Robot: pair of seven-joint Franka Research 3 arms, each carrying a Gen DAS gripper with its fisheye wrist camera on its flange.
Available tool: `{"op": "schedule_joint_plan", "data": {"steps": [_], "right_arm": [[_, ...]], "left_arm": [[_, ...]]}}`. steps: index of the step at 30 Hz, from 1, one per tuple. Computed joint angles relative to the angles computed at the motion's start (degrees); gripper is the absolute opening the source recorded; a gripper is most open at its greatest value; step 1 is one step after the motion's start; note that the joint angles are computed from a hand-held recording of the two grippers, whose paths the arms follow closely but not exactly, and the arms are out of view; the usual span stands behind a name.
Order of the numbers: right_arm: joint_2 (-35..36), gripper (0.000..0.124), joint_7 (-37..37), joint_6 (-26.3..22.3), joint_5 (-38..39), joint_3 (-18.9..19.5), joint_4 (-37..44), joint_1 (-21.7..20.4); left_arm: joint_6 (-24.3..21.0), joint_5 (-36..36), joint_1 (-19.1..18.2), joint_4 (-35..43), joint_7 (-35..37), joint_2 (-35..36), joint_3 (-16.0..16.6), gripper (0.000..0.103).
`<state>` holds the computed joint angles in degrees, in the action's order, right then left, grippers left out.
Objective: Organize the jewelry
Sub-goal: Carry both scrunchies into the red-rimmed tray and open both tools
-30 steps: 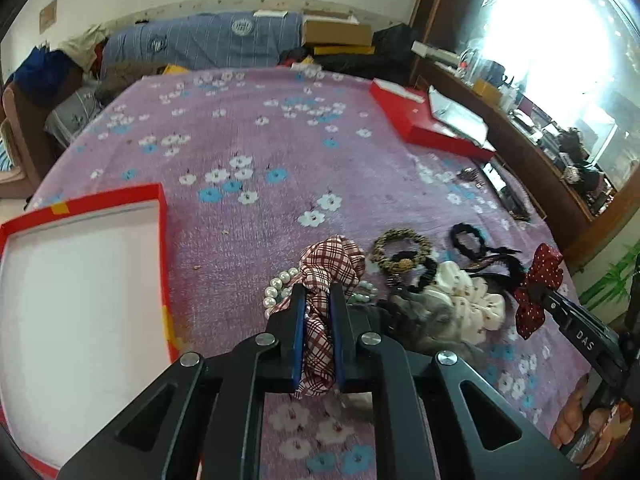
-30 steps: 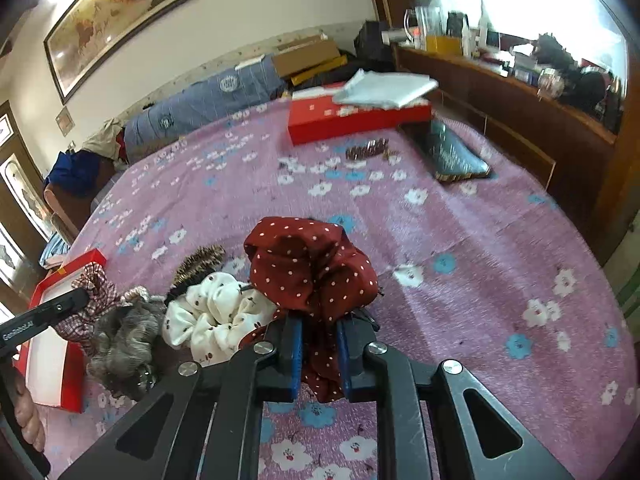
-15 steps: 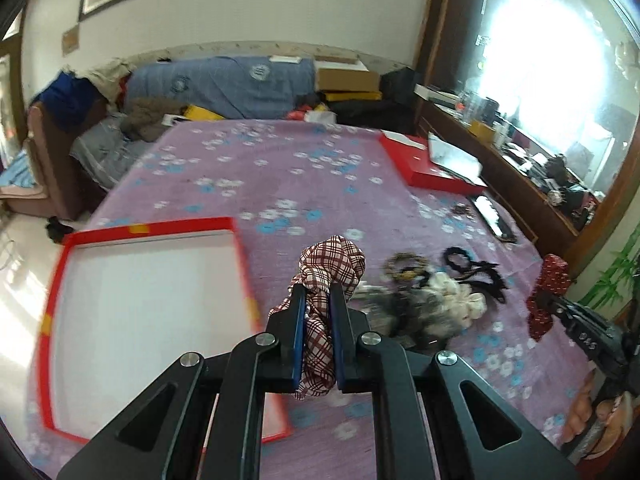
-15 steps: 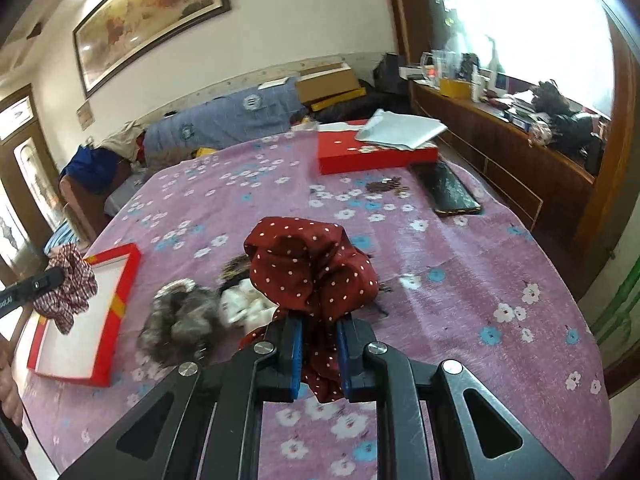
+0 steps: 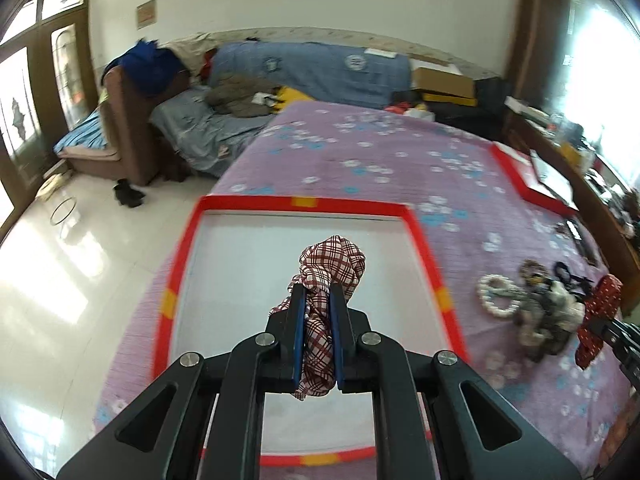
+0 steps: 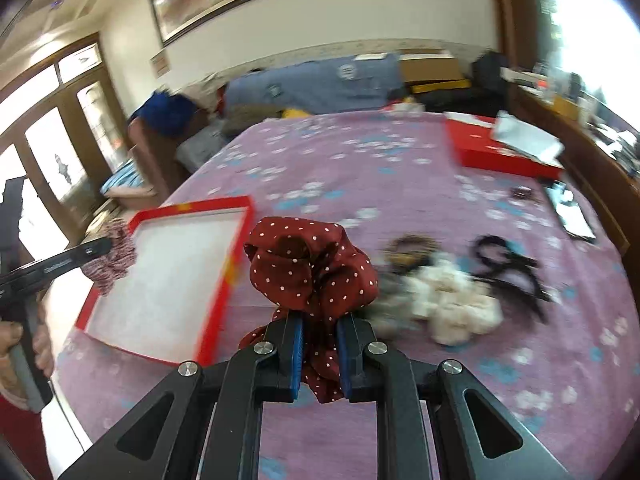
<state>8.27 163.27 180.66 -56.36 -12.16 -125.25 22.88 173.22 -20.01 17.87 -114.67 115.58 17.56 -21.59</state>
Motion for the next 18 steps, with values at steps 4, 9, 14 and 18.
{"op": "schedule_joint_plan", "data": {"steps": [4, 9, 14, 18], "right_arm": [[5.11, 0.016, -17.22, -1.06, 16.49, 9.74, 5.14, -5.3], [11.66, 0.016, -29.65, -4.61, 27.45, 17.21, 13.89, -8.32], [19.54, 0.017, -39.29, -8.98, 34.74, 21.69, 25.27, -9.65], [27.03, 0.017, -45.74, -15.29, 39.97, 23.92, 36.57, -9.72]], "left_arm": [[-1.96, 3.85, -1.89, 4.39, -4.04, 3.47, 4.16, 0.011], [-4.71, 9.07, -3.43, 10.77, -9.12, 8.18, 7.33, 0.011], [-7.79, 14.48, -5.09, 18.38, -13.81, 13.2, 9.71, 0.011], [-10.52, 17.77, -6.14, 24.29, -16.87, 16.97, 11.0, 0.011]]}}
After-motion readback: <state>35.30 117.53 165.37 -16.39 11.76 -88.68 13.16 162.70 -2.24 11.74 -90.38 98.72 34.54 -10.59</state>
